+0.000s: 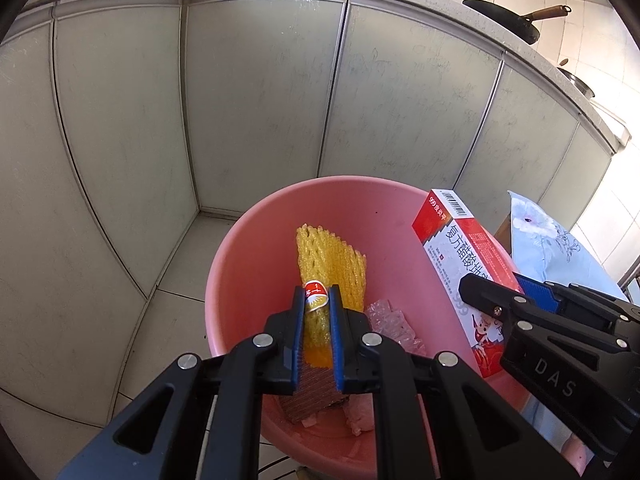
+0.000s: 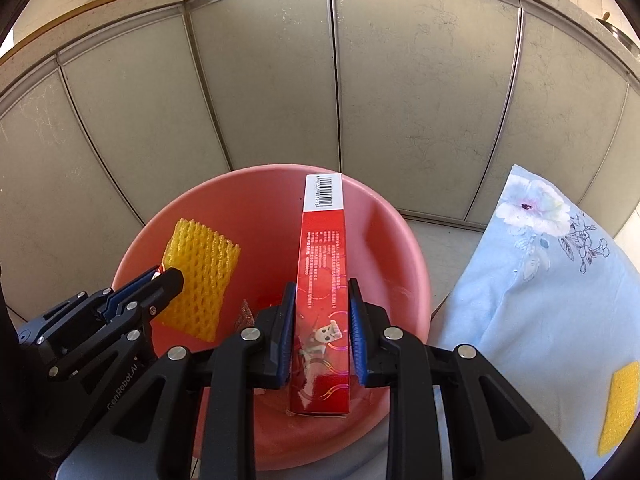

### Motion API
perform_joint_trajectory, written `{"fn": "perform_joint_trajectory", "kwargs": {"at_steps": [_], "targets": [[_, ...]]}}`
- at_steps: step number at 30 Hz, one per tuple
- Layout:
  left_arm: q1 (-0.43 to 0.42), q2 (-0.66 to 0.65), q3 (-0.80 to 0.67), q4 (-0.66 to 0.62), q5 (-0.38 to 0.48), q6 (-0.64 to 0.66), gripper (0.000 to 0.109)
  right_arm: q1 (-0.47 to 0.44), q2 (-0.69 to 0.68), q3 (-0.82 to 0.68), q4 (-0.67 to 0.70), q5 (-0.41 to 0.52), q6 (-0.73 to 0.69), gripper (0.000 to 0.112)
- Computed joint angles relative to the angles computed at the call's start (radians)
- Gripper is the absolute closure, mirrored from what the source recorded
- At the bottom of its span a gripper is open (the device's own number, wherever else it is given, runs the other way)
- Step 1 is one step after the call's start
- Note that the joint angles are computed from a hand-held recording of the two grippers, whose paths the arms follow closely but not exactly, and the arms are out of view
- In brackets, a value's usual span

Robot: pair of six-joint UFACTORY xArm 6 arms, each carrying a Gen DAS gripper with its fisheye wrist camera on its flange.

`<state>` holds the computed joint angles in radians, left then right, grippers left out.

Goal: Collect trash
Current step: 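Open both tools to drop the foam net and red box into the bucket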

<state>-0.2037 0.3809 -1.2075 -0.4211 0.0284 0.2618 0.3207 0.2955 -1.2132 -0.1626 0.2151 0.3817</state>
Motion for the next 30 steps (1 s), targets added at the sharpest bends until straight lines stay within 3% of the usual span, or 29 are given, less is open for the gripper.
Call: {"fn": "perform_joint_trajectory", "kwargs": {"at_steps": [5, 9, 12, 15, 30], "targets": [[0.010, 0.007, 0.004, 0.150, -0.010, -0.139, 0.097, -0.002, 0.010, -0.005, 0.116, 0.008, -0.089, 0.087], [0.007, 0.003, 0.011, 0.143, -0.014, -0.137, 0.095, -0.005, 0.008, -0.003, 0.169, 0.002, -0.123, 0.087], [0.005, -0.002, 0.018, 0.129, -0.021, -0.124, 0.088, -0.009, 0.007, -0.005, 0.168, -0.005, -0.127, 0.086], [-0.002, -0.011, 0.028, 0.080, -0.031, -0.078, 0.083, -0.013, -0.006, 0.010, 0.179, -0.023, -0.137, 0.077], [-0.055, -0.114, 0.101, -0.222, -0.053, 0.225, 0.079, -0.039, -0.168, 0.177, 0.158, -0.094, -0.108, 0.076]]}}
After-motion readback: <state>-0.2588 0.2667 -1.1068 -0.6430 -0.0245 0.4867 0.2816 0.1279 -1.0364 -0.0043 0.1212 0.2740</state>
